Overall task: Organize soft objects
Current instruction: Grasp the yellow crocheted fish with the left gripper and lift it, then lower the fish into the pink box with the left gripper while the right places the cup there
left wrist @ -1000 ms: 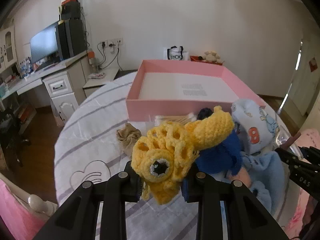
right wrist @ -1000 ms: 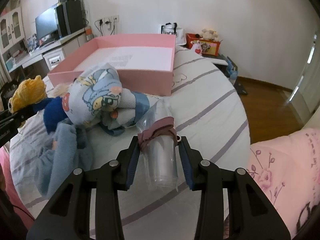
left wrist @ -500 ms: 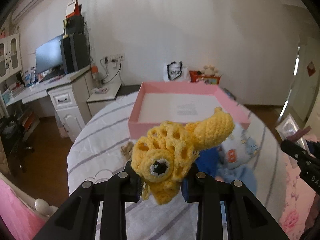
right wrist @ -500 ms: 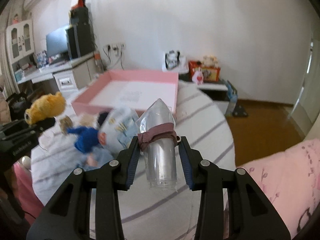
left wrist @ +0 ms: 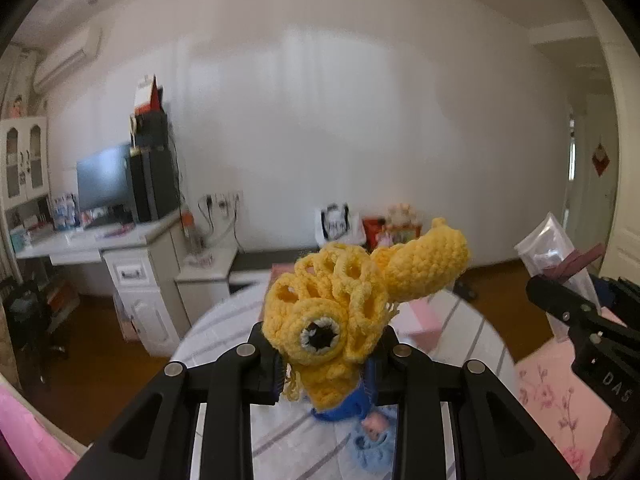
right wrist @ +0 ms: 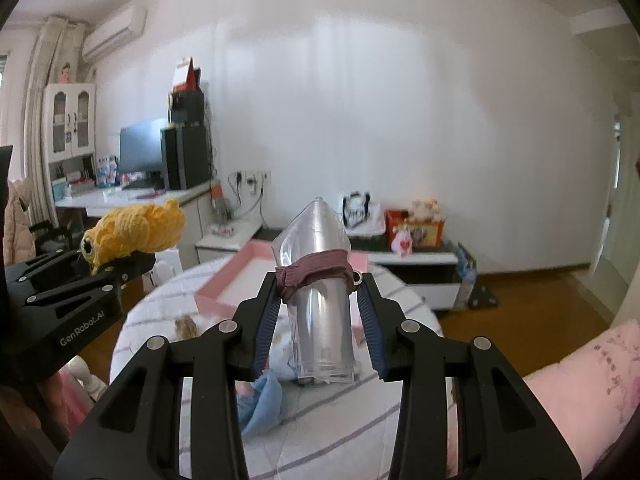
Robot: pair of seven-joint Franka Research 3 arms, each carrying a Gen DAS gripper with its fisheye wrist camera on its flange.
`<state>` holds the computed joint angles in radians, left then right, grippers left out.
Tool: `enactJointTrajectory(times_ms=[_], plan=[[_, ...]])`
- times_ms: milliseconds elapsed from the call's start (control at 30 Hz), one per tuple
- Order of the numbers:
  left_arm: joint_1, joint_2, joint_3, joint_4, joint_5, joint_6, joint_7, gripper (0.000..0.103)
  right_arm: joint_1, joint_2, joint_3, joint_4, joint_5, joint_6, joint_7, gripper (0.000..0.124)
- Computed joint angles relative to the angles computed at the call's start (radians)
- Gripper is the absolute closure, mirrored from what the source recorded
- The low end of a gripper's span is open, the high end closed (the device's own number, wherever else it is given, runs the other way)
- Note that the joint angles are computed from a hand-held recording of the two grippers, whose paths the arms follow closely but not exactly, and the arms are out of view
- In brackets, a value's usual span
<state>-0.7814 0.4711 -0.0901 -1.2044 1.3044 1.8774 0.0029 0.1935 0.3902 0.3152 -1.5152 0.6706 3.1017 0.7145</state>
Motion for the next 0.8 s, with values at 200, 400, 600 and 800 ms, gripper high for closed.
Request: enactJointTrajectory(times_ms=[200, 400, 600, 800], plan=[[-0.086, -0.052, -0.025, -0.079, 0.105, -0.139, -0.090, 0.076, -0.158, -0.039, 0.227, -0.039, 0.161, 0.105, -0.198, 0.087], [-0.145, -0.044, -0.060, -0.102, 0.184, -0.250, -0.158, 0.076, -0.295, -0.033, 0.421, -0.039, 0.259, 0.169, -0.348, 0.087], [-0.181, 0.002, -0.061, -0.087, 0.194, -0.281, -0.176, 0.076, -0.276, -0.031, 0.393, -0.041, 0.202, 0.172, -0.280, 0.087], [-0.189, 0.060, -0.034, -0.010, 0.163, -0.256, -0.140, 0.076, -0.197, -0.035, 0.287, -0.033, 0.147, 0.139, -0.206, 0.087]])
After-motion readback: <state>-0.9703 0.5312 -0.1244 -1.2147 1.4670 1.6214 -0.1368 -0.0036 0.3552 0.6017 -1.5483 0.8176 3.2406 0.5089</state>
